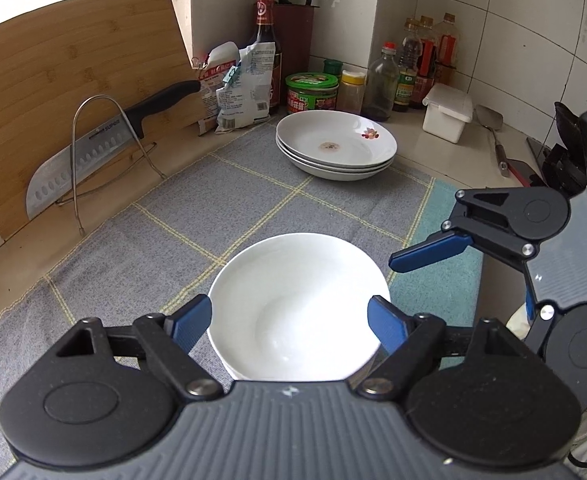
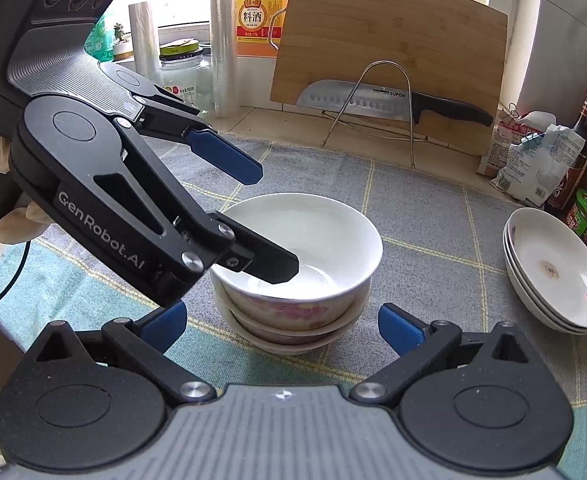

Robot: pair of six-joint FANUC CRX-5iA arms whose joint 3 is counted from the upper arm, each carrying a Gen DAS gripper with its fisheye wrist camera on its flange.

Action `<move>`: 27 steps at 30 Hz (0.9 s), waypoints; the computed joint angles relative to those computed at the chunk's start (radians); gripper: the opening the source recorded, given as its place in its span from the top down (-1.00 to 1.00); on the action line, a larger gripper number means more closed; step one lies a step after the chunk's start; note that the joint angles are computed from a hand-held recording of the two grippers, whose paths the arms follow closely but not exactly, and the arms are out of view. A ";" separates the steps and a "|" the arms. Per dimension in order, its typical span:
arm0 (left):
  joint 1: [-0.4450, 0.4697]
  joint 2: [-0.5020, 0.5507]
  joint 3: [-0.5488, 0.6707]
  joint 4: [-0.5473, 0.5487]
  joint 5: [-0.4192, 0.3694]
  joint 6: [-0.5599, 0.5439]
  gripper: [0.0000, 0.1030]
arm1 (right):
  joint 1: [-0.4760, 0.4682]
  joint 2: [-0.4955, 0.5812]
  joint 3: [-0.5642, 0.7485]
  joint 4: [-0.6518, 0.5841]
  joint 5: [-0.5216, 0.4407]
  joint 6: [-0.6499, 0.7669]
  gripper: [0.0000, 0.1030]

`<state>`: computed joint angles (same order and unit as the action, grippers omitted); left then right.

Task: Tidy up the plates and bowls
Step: 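Open the left tool and release the pink-flower bowl on the stack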

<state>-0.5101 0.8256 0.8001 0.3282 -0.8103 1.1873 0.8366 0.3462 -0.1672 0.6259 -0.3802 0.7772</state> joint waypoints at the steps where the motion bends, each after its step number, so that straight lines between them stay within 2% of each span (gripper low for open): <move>1: -0.004 -0.001 -0.001 -0.017 0.003 0.017 -0.64 | 0.000 -0.002 -0.003 -0.001 0.000 -0.001 -1.00; 7: -0.017 -0.001 0.012 -0.063 0.002 0.057 -0.64 | -0.006 -0.021 -0.037 0.023 0.009 -0.043 -1.00; 12: -0.038 -0.013 0.015 -0.156 0.008 0.104 -0.64 | -0.013 -0.028 -0.053 0.012 0.012 -0.034 -1.00; 16: -0.046 -0.068 -0.063 -0.181 0.069 0.152 -0.65 | -0.022 -0.026 -0.059 -0.019 0.016 0.007 -1.00; 18: -0.046 -0.104 -0.116 -0.187 0.106 0.187 -0.69 | -0.028 -0.021 -0.050 -0.072 0.013 0.066 -1.00; 20: -0.053 -0.145 -0.169 -0.245 0.145 0.268 -0.84 | -0.034 -0.012 -0.029 -0.162 0.006 0.169 -1.00; 21: -0.058 -0.161 -0.186 -0.281 0.153 0.310 -0.85 | -0.037 -0.004 -0.016 -0.198 0.000 0.215 -1.00; 27: -0.091 -0.189 -0.188 -0.461 0.066 0.527 -0.85 | -0.065 0.046 0.065 -0.391 -0.042 0.484 -1.00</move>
